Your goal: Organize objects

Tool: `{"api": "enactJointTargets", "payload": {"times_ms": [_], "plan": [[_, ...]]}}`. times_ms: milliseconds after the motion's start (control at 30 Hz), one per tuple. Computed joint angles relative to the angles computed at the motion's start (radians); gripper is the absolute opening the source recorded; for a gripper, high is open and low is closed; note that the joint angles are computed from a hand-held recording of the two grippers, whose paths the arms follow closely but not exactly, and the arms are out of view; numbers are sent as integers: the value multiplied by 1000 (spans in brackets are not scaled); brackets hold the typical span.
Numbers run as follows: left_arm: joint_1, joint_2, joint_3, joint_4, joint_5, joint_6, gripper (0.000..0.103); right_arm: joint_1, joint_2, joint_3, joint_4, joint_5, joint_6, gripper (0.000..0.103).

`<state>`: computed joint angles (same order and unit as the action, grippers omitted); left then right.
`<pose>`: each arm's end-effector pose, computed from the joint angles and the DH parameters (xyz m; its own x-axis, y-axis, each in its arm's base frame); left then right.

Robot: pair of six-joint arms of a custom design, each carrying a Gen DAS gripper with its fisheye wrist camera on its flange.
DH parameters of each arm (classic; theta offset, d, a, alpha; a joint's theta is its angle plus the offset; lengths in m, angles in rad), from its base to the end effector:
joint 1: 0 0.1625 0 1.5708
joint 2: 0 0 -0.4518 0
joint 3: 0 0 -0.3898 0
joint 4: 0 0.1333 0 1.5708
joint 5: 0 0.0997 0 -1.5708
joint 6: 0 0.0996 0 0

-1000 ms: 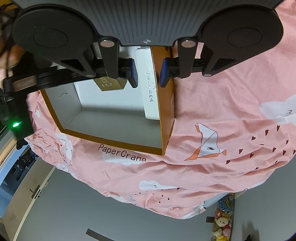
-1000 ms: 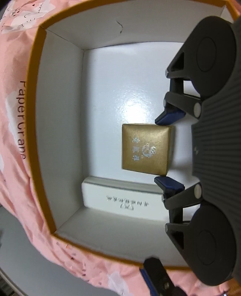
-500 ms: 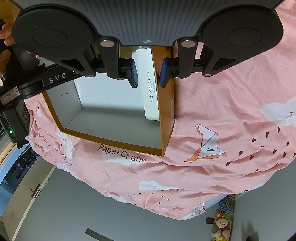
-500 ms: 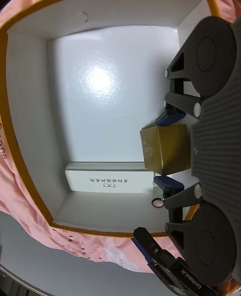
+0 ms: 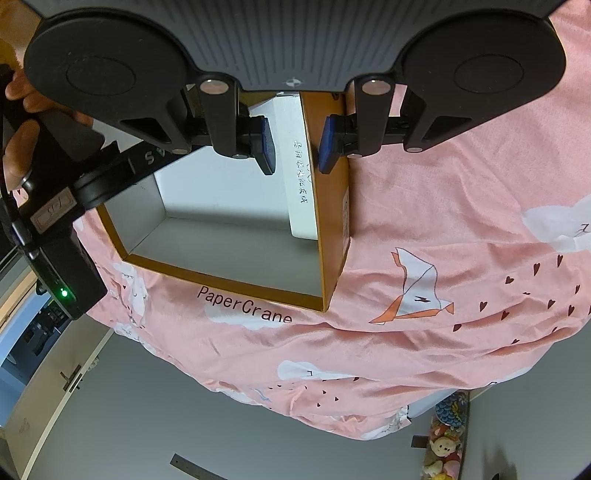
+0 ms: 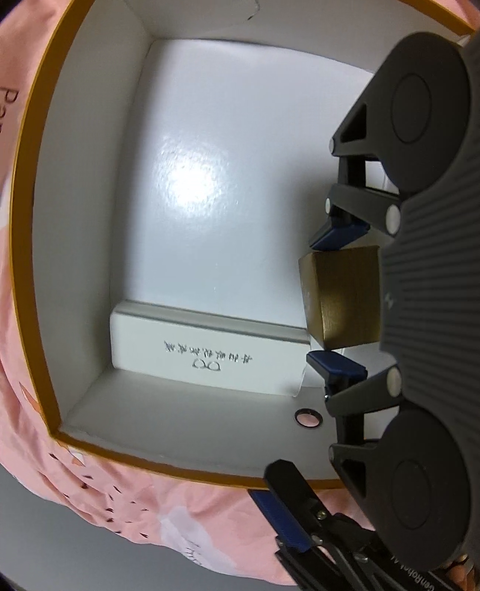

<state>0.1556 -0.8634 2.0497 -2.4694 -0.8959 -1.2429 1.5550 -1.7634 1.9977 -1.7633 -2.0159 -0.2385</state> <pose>-0.4768 -0.2727 0.0417 -0.8794 0.1166 -0.4616 0.3563 0.8041 -0.4758 0.0843 -0.3899 0.4215 -0.8809 -0.2396 0.4081 -0.1979 0.9698 0.1422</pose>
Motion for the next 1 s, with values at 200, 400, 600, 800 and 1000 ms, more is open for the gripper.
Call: {"api": "enactJointTargets", "payload": {"times_ms": [200, 400, 600, 800, 1000], "plan": [[3, -2, 5, -12, -2, 0, 30, -15, -7, -6, 49, 3, -9, 52], [2, -1, -1, -2, -3, -4, 30, -10, 10, -34, 121, 6, -44, 41], [4, -7, 8, -11, -8, -3, 30, -9, 17, -43, 143, -1, -56, 43], [8, -7, 16, -35, 1, -3, 30, 46, -4, -24, 24, -25, -160, 67], [10, -21, 33, -73, 23, -37, 30, 73, 31, 46, -64, -33, -266, 74]]}}
